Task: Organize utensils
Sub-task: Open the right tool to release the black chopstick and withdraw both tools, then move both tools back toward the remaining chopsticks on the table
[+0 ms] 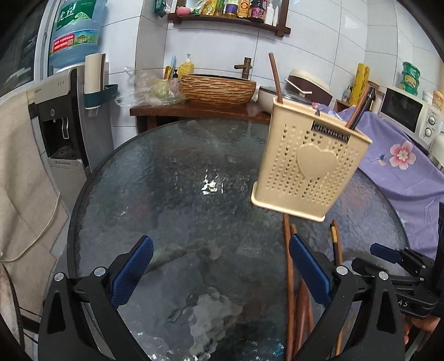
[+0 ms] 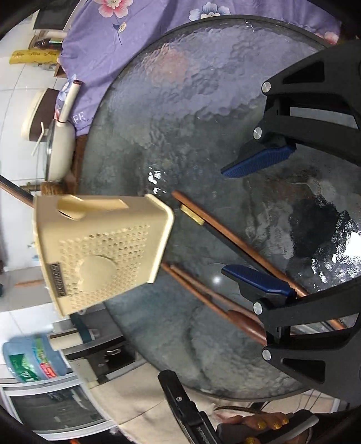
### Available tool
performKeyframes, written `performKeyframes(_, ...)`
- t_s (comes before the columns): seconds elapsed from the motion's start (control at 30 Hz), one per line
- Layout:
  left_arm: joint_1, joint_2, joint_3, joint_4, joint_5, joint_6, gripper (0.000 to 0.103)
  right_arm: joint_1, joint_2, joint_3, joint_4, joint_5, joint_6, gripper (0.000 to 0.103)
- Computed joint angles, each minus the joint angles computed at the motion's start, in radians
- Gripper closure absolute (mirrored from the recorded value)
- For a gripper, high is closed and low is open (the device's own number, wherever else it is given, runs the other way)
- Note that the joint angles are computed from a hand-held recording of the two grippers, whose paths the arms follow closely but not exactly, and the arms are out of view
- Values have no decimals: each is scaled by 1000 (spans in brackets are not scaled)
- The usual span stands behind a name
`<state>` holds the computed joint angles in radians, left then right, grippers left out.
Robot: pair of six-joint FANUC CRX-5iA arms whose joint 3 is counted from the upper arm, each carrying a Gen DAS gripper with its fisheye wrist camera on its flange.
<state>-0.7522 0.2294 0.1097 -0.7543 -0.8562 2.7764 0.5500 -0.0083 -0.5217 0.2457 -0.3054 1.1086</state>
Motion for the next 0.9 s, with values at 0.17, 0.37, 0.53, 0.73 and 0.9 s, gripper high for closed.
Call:
performKeyframes(0.17, 10, 4, -18, 49, 20, -33, 7, 32, 19, -19, 122, -14, -92, 39)
performKeyframes(0.37, 3, 15, -20, 67, 28, -76, 7, 34, 12, -91, 349, -3, -266, 40)
performKeyframes(0.53, 4, 25, -21, 95, 26, -121, 8, 15, -16, -106, 325, -32, -217, 40)
performKeyframes(0.73, 29, 52, 5, 170, 42, -221, 26, -34, -23, -48, 125, -74, -93, 41)
performKeyframes(0.9, 42, 106, 65, 243, 35, -350, 40, -77, 15, 82, -200, -158, 124, 57)
